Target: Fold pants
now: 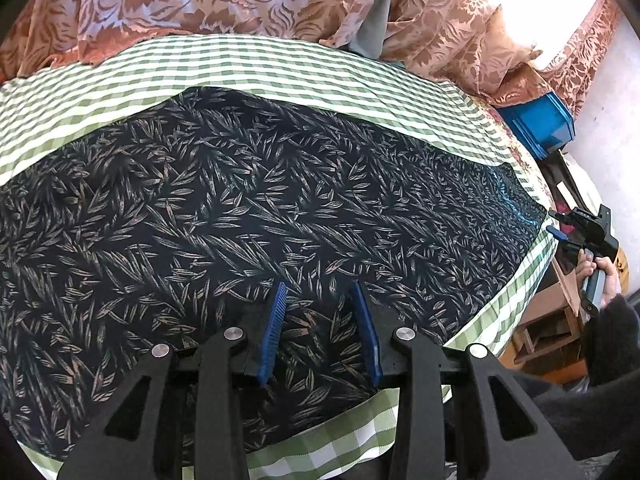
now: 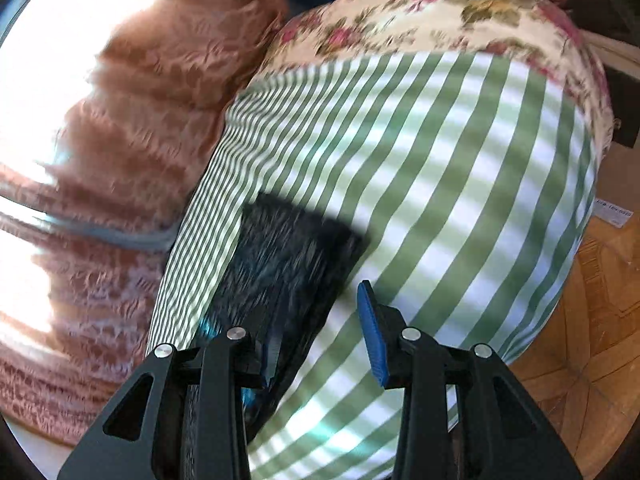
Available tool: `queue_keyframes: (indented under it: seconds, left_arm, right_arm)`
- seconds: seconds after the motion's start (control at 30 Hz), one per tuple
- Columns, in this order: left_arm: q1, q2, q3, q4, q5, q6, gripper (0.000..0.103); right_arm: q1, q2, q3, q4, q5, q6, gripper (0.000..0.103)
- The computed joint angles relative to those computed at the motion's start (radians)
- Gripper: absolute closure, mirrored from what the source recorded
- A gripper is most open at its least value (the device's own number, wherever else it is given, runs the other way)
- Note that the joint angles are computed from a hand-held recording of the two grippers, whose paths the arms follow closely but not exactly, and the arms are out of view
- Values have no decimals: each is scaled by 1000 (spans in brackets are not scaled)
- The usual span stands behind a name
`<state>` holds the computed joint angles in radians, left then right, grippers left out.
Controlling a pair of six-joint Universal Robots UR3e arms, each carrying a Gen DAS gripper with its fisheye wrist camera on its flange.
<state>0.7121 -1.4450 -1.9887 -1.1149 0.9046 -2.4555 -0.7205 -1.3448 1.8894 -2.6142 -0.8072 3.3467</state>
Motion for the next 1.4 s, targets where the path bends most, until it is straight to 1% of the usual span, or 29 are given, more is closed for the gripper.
queue_keyframes:
  seconds: [0.1, 0.13, 0.17, 0.23, 0.3, 0.43, 0.5, 0.53, 0.57, 0.6, 0.63, 0.7, 0.73, 0.8, 0.83, 0.87, 0.93, 1.0, 1.03, 1.07, 1.1, 1.13, 1.17, 1.2, 1.23, 1.3, 1.33, 1.4]
  left_arm:
    - [-9, -9, 5, 12, 3, -12, 69]
    - [-8, -11, 6, 12, 3, -9, 69]
    - [-8, -13, 5, 15, 2, -11, 69]
    - [-6, -15, 1, 21, -4, -23, 69]
    - [-1, -14, -4, 23, -9, -27, 69]
    - [4, -6, 0, 3, -7, -10, 69]
    - [6, -4, -4, 2, -10, -9, 69]
    - [8, -5, -4, 1, -12, -9, 69]
    - [8, -7, -4, 1, -13, -10, 69]
    - [7, -7, -5, 3, -13, -11, 69]
    - [7, -10, -4, 3, -14, -10, 69]
    - [5, -13, 1, 2, -13, -12, 69]
    - [5, -13, 2, 0, -13, -12, 69]
    - [4, -14, 2, 2, -13, -11, 69]
    - [4, -20, 6, 2, -14, -9, 69]
    - [3, -24, 7, 6, -15, -12, 69]
    - [4, -25, 5, 8, -17, -15, 69]
    - [0, -27, 4, 16, -15, -22, 69]
    - [-1, -24, 2, 18, -13, -24, 69]
    - [-2, -23, 2, 19, -12, -25, 69]
    - [-3, -21, 0, 21, -11, -27, 69]
    - [-3, -19, -2, 22, -11, -28, 69]
    - [-3, -18, -1, 21, -10, -27, 69]
    - [-3, -17, 0, 18, -9, -25, 69]
    - [-2, -15, 2, 15, -9, -23, 69]
    - [0, -14, 2, 12, -11, -22, 69]
    - [0, -15, 1, 13, -11, -23, 69]
    - [-1, -14, -3, 21, -11, -29, 69]
  right_arm:
    - [20, 28, -81, 6, -62, -7, 67]
    - [56, 47, -149, 9, -116, -21, 67]
    - [85, 68, -199, 13, -146, -41, 67]
    - [130, 123, -324, 111, -151, -120, 67]
    - [205, 219, -486, 194, -211, -161, 67]
    - [295, 387, -726, 303, -273, -161, 67]
    - [334, 465, -855, 383, -312, -161, 68]
    - [352, 491, -906, 422, -334, -168, 85]
    - [369, 509, -936, 439, -367, -175, 98]
    - [382, 518, -958, 447, -392, -177, 103]
    - [393, 525, -979, 451, -416, -190, 103]
    - [426, 533, -996, 440, -499, -213, 103]
    - [430, 541, -1005, 439, -516, -212, 103]
    - [416, 535, -983, 408, -497, -187, 103]
    - [399, 530, -966, 391, -448, -183, 103]
    - [380, 528, -964, 397, -392, -178, 102]
    - [379, 530, -973, 390, -394, -169, 82]
    - [379, 535, -998, 419, -373, -191, 77]
    - [381, 544, -1018, 441, -365, -201, 66]
    - [392, 555, -1041, 465, -374, -213, 62]
    - [407, 572, -1075, 483, -400, -221, 63]
    - [429, 595, -1112, 507, -452, -237, 65]
    - [438, 597, -1113, 513, -469, -242, 69]
    - [449, 609, -1129, 525, -495, -246, 85]
    - [468, 619, -1142, 527, -553, -252, 102]
    - [481, 608, -1117, 491, -584, -259, 103]
    - [490, 591, -1089, 449, -613, -259, 103]
    - [487, 581, -1069, 413, -624, -247, 103]
